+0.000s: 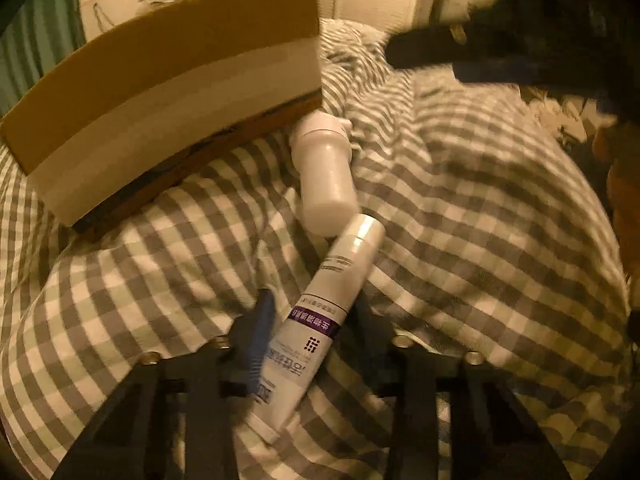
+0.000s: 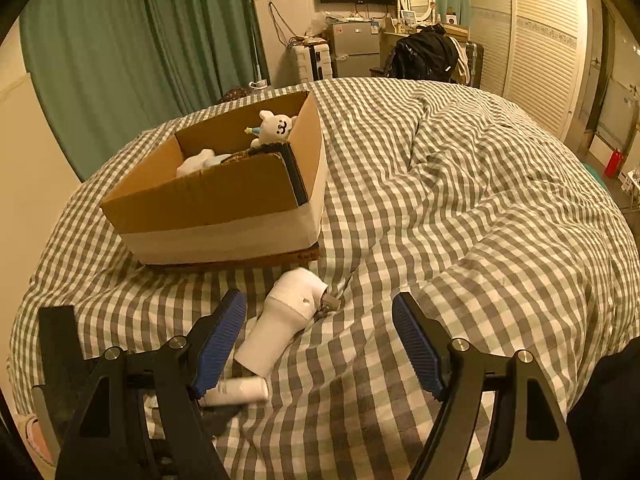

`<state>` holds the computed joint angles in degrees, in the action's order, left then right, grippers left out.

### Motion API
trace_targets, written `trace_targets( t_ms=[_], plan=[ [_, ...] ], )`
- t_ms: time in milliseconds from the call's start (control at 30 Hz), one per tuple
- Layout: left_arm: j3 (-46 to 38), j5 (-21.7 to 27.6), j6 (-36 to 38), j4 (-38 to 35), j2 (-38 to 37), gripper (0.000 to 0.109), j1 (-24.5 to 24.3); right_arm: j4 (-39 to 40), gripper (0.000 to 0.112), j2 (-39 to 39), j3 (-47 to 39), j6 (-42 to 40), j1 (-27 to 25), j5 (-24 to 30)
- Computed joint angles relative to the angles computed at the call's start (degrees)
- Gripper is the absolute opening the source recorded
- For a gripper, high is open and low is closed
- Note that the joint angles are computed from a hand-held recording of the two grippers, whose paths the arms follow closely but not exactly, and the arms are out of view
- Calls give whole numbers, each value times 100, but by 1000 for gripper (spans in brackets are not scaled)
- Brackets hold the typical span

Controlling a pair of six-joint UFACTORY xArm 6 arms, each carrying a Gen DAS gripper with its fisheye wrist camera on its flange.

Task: Organize objects
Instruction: 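Grasp the white toothpaste tube with the left tool while the right tool grasps the white bottle, then carry the toothpaste tube and white bottle over the box and lower them in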

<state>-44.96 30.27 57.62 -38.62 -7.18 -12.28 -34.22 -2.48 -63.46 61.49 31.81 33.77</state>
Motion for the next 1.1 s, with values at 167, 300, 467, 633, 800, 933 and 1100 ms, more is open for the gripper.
trace_targets(
  t_ms=[167,300,467,633,800,933,1100],
  plan=[
    [10,-126,139,-508,-236,17,140,-15,75,35,-10,28,1,24],
    [-5,-297,-57,-464,-311,17,213,109,75,167,-58,-43,-28,9],
    [-182,-415,-458,-234,-323,17,455,555,75,547,-283,-305,-76,-98],
    [-254,-816,-899,74,-237,17,500,918,75,1197,-907,-699,7,102],
    [-356,-770,-910,31,-129,17,679,1324,75,1808,-1447,-1047,-7,197],
    [-382,-622,-963,67,-147,17,804,1502,64,2207,-1809,-1274,-11,626],
    [-336,-594,-1004,26,-190,17,809,1340,45,2028,-1513,-1074,-12,528]
  ],
)
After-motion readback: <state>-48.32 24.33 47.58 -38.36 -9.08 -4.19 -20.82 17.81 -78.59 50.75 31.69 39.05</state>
